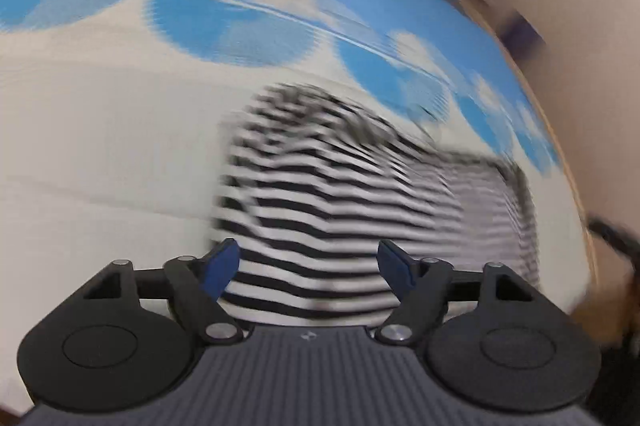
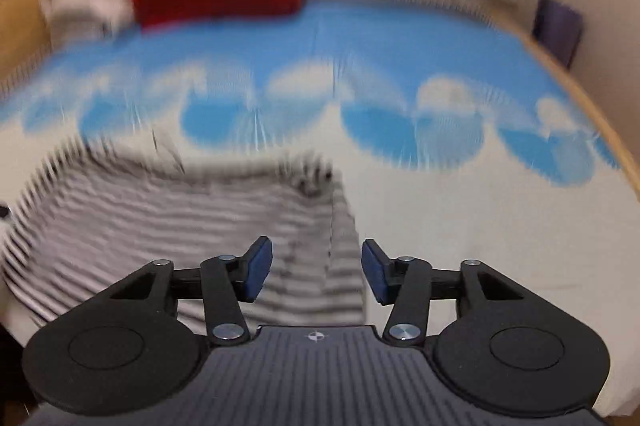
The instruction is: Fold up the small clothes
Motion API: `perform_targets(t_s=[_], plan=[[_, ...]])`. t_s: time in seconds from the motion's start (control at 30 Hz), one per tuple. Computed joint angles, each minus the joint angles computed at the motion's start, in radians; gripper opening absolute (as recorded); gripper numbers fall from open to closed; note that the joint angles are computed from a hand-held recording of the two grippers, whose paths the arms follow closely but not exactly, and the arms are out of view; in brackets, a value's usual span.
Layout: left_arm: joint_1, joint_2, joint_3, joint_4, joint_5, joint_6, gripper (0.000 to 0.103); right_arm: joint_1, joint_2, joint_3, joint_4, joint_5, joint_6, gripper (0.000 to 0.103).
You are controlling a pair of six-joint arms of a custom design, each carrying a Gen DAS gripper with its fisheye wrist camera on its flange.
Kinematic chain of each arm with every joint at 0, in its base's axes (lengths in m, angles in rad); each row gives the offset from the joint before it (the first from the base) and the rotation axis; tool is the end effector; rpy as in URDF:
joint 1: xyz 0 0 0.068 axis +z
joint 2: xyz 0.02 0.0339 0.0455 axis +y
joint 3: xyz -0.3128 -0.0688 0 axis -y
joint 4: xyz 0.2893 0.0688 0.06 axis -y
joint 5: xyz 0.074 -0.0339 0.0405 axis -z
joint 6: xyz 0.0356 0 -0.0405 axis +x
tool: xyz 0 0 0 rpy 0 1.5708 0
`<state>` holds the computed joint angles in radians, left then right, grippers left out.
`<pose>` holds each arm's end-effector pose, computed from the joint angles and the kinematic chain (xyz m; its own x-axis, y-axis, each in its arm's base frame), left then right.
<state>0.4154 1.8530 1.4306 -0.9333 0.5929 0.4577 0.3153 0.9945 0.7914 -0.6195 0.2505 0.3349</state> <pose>0.3902 0.1504 0.2489 -0.9015 0.0029 -0.4327 0.1926 0.8981 -0.3954 0.2108 0.0595 0.2967 -0.7041 0.1053 -0.7022 0.0967 0.9940 0.0520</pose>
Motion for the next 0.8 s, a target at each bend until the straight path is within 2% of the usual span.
perform_targets(t_s=[0.1, 0.17, 0.23, 0.3, 0.37, 0.47, 0.67, 0.7, 0.73, 0.77, 0.8], plan=[[0.025, 0.078, 0.062, -0.037, -0.01, -0.126, 0.08, 0.017, -0.062, -0.039, 0.009, 0.048, 0.101, 0.057], [0.026, 0.131, 0.113, -0.064, -0.035, -0.147, 0.08, -0.031, -0.022, -0.028, -0.044, -0.01, 0.163, 0.056], [0.006, 0.165, 0.139, -0.072, -0.067, -0.157, 0.08, -0.045, -0.008, -0.029, -0.021, 0.004, 0.192, 0.056], [-0.006, 0.217, 0.188, -0.121, -0.049, -0.165, 0.08, -0.053, 0.008, -0.027, -0.008, -0.002, 0.208, 0.056], [-0.02, 0.247, 0.205, -0.13, -0.073, -0.169, 0.08, -0.065, 0.022, -0.028, -0.006, -0.019, 0.211, 0.056], [-0.056, 0.273, 0.207, -0.117, -0.139, -0.177, 0.08, -0.045, 0.0, -0.044, -0.013, -0.009, 0.223, 0.056], [-0.119, 0.272, 0.16, -0.048, -0.129, -0.161, 0.079, -0.078, -0.011, -0.053, -0.021, -0.028, 0.176, 0.056], [-0.13, 0.266, 0.149, -0.037, -0.129, -0.158, 0.077, -0.084, -0.01, -0.052, -0.024, -0.029, 0.171, 0.056], [-0.146, 0.257, 0.135, -0.024, -0.131, -0.159, 0.065, -0.093, -0.012, -0.054, -0.026, -0.03, 0.165, 0.056], [-0.159, 0.248, 0.118, -0.008, -0.131, -0.159, 0.044, -0.102, -0.014, -0.056, -0.027, -0.031, 0.161, 0.056], [-0.165, 0.246, 0.113, -0.009, -0.113, -0.154, 0.035, -0.111, -0.015, -0.056, -0.03, -0.034, 0.159, 0.056]])
